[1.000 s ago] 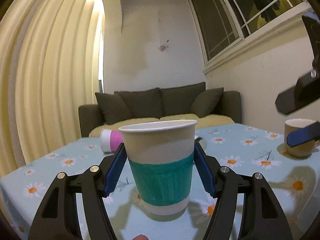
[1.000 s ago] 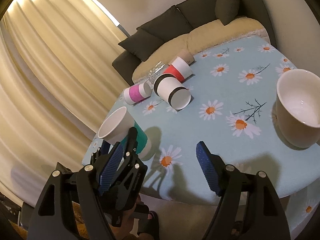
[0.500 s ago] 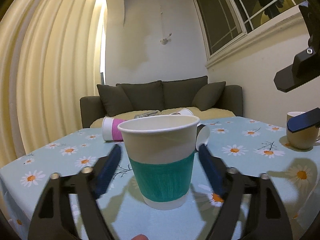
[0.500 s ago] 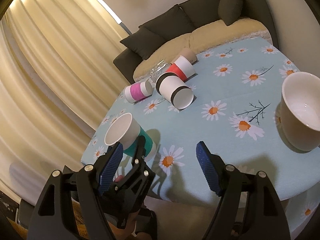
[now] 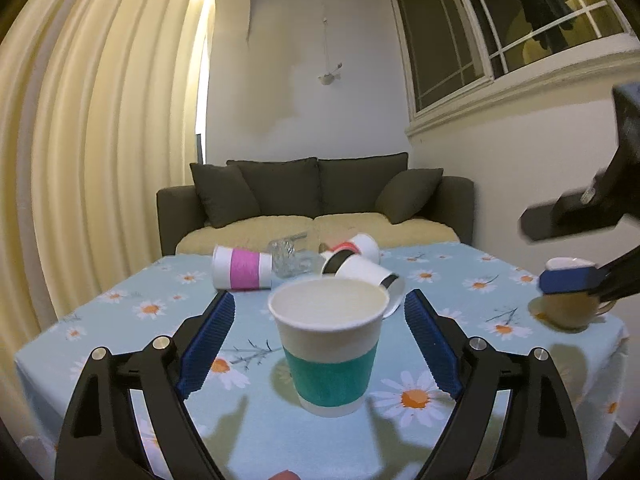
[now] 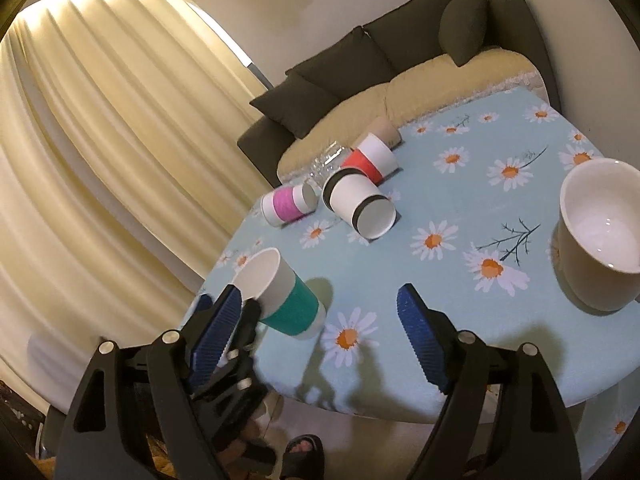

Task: Flip cup upright
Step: 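Open the right gripper and withdraw it from the cup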

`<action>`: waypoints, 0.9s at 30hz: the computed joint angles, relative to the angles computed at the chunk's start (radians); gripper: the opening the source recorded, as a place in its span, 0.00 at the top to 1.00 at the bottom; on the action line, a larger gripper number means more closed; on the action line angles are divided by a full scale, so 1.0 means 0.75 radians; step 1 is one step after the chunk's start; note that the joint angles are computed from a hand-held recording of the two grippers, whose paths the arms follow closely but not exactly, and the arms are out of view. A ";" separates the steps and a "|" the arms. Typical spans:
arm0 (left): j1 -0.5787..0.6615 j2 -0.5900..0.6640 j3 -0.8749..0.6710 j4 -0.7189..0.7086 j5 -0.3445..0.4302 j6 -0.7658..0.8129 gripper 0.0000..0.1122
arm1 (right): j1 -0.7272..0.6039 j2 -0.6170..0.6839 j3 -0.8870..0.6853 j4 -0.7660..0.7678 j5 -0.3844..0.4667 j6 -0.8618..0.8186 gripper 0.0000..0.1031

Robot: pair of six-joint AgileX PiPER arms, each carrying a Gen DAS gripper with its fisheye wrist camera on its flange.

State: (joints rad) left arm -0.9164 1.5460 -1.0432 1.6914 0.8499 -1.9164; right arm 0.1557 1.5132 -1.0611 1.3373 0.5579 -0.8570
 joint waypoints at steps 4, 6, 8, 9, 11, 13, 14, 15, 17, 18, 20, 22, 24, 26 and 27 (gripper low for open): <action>-0.038 -0.114 -0.087 -0.241 -0.072 0.325 0.24 | 0.005 -0.024 0.014 0.018 -0.009 -0.029 0.21; -0.077 -0.166 -0.134 -0.352 -0.059 0.461 0.24 | 0.014 -0.037 0.024 0.018 -0.020 -0.034 0.21; -0.121 -0.211 -0.204 -0.508 -0.015 0.646 0.24 | 0.017 -0.041 0.032 0.025 -0.014 -0.038 0.20; -0.132 -0.228 -0.230 -0.572 -0.002 0.718 0.24 | 0.023 -0.045 0.037 0.019 -0.023 -0.031 0.20; -0.176 -0.239 -0.331 -0.729 0.107 0.918 0.24 | 0.035 -0.053 0.049 0.019 -0.033 -0.022 0.19; -0.206 -0.236 -0.438 -0.856 0.230 1.077 0.24 | 0.057 -0.071 0.063 -0.006 -0.052 0.003 0.19; -0.212 -0.239 -0.468 -0.893 0.259 1.117 0.24 | 0.067 -0.080 0.069 -0.022 -0.059 0.016 0.19; -0.223 -0.248 -0.509 -0.946 0.309 1.176 0.24 | 0.080 -0.094 0.080 -0.034 -0.067 0.025 0.19; -0.255 -0.277 -0.554 -0.993 0.400 1.236 0.24 | 0.123 -0.141 0.110 -0.068 -0.101 0.046 0.19; -0.263 -0.291 -0.560 -1.005 0.417 1.254 0.24 | 0.144 -0.166 0.123 -0.089 -0.122 0.052 0.19; -0.276 -0.331 -0.561 -1.032 0.456 1.285 0.24 | 0.218 -0.235 0.156 -0.159 -0.192 0.074 0.19; -0.279 -0.358 -0.558 -1.041 0.469 1.302 0.24 | 0.305 -0.296 0.160 -0.358 -0.257 0.234 0.19; -0.280 -0.397 -0.537 -1.052 0.480 1.314 0.24 | 0.403 -0.341 0.172 -0.625 -0.341 0.452 0.19; -0.268 -0.433 -0.520 -1.082 0.465 1.336 0.24 | 0.485 -0.387 0.189 -0.891 -0.386 0.692 0.19; -0.259 -0.463 -0.499 -1.100 0.452 1.343 0.24 | 0.524 -0.417 0.198 -1.025 -0.399 0.811 0.19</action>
